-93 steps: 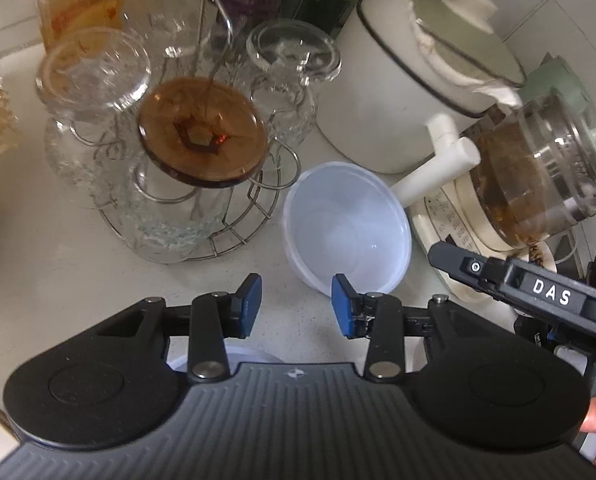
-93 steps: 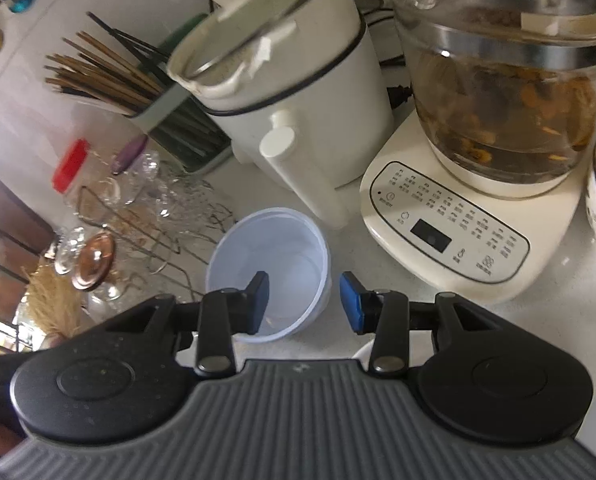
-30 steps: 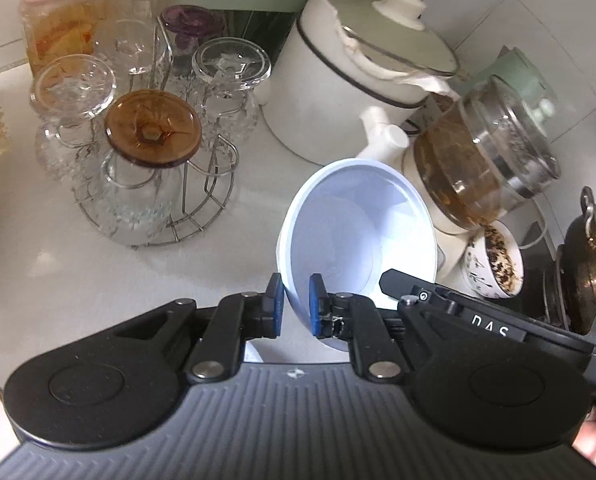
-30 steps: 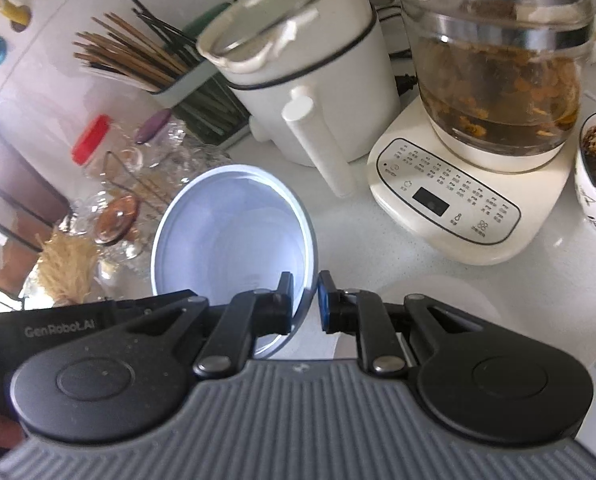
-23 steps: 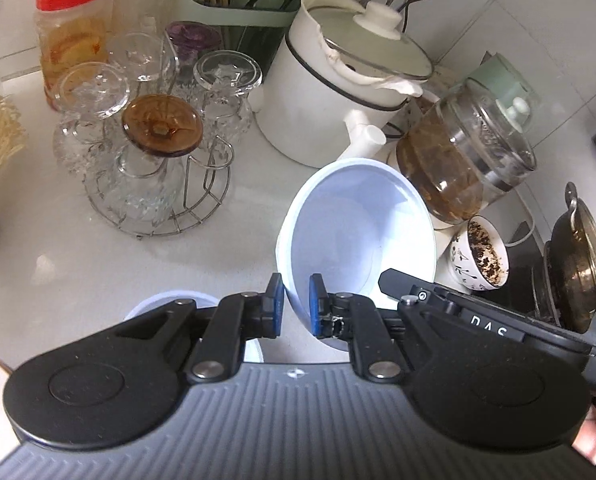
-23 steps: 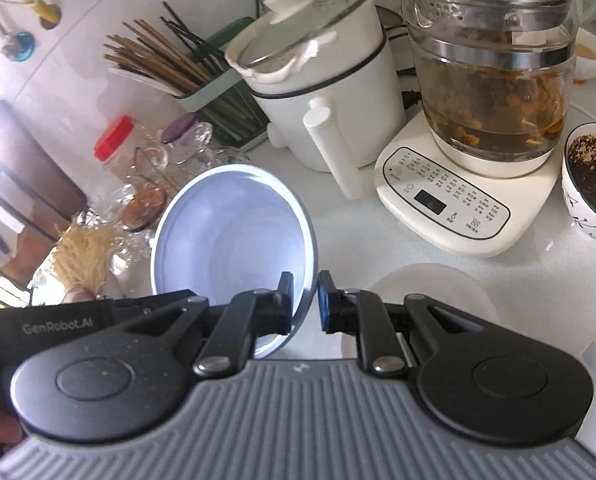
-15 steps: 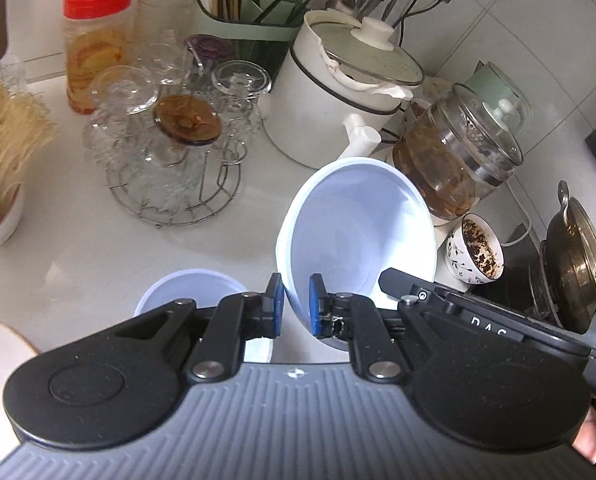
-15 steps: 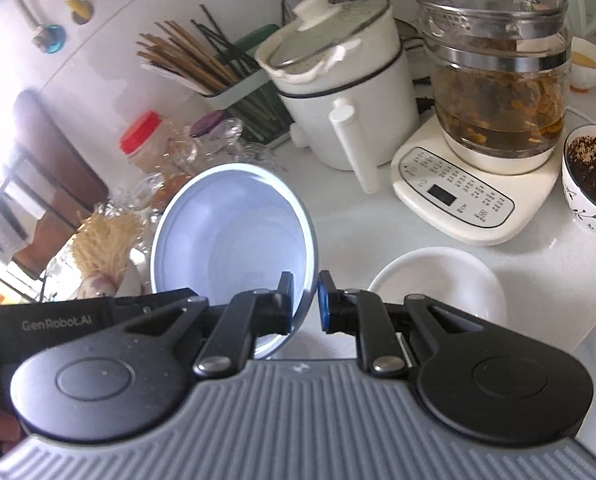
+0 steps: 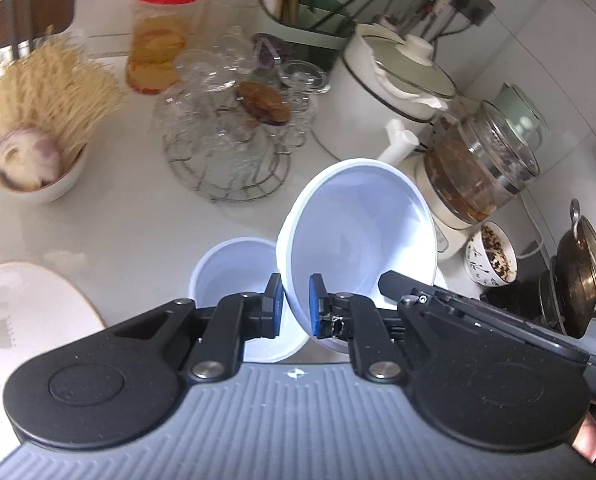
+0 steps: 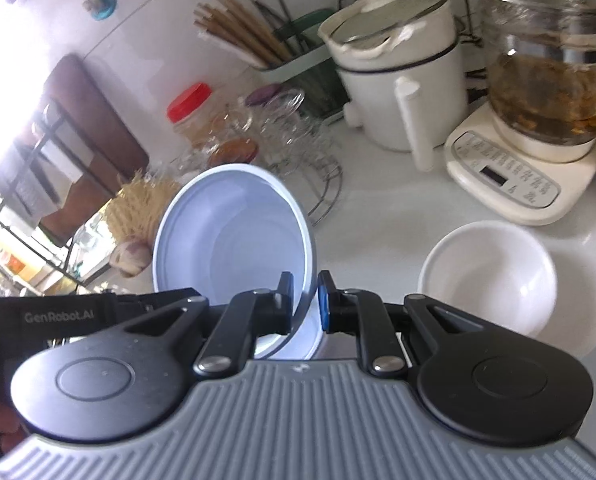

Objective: Organize plates and bowls
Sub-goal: 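Lift the second plastic bowl and carry it over the first one, then lower the second plastic bowl into the first and open both tools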

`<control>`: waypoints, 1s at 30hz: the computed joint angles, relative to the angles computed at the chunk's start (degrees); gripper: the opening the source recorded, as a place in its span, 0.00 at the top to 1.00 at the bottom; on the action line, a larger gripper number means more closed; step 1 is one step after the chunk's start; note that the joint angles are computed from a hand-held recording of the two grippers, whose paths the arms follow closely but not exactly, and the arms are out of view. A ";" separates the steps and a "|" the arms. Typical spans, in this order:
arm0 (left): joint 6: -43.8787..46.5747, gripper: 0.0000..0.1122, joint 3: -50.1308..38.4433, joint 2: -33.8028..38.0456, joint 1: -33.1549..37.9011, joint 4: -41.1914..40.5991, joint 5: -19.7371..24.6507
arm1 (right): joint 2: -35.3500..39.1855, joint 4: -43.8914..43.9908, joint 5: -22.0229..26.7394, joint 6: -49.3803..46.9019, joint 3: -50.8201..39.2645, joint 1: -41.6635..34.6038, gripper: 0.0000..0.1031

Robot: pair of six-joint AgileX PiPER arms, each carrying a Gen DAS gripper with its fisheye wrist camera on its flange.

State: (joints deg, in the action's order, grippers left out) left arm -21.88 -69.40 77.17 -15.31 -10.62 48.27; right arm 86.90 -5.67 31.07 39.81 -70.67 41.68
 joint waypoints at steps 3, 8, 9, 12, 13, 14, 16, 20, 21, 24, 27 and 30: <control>-1.28 0.87 2.09 -1.12 0.78 0.19 -0.23 | 1.50 2.67 0.65 -2.62 -1.00 0.16 0.85; -1.88 0.87 5.17 -2.35 2.37 -0.10 -0.29 | 3.78 6.45 1.27 -6.29 -2.04 0.35 0.85; -1.88 0.87 5.55 -2.43 2.65 -0.20 -0.26 | 4.09 6.95 1.32 -6.77 -2.16 0.38 0.85; -1.60 0.87 6.52 -2.28 3.16 -0.48 -0.62 | 4.81 7.79 1.26 -7.88 -2.28 0.33 0.85; -1.49 0.87 6.49 -1.96 3.22 -0.53 -0.65 | 5.05 7.80 1.39 -7.95 -2.46 0.28 0.85; -1.31 0.87 6.32 -1.53 3.29 -0.65 -0.66 | 5.27 7.81 1.43 -7.92 -2.54 0.21 0.85; -1.08 0.87 5.93 -0.60 3.16 -0.61 -0.86 | 5.65 8.02 1.46 -8.08 -2.48 -0.07 0.85; -0.98 0.87 4.39 1.70 2.74 -0.34 -0.63 | 6.52 10.27 2.08 -9.54 -2.53 -1.26 0.85; -0.93 0.87 4.07 2.17 2.62 -0.27 -0.46 | 6.57 10.87 1.97 -9.87 -2.33 -1.53 0.85; -0.81 0.86 3.05 3.42 2.30 -0.23 0.06 | 7.01 13.42 2.08 -11.57 -2.15 -2.60 0.84; -1.29 0.86 2.36 4.13 1.99 0.48 0.17 | 7.59 15.09 2.18 -12.91 -2.37 -3.43 0.83; -2.12 0.85 1.47 4.70 1.94 1.21 0.71 | 7.94 15.06 2.22 -12.79 -2.71 -3.70 0.83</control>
State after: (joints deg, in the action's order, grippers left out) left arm -23.99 -67.93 81.87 -13.37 -9.41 48.98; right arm 94.83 9.39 33.29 27.02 -73.38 37.98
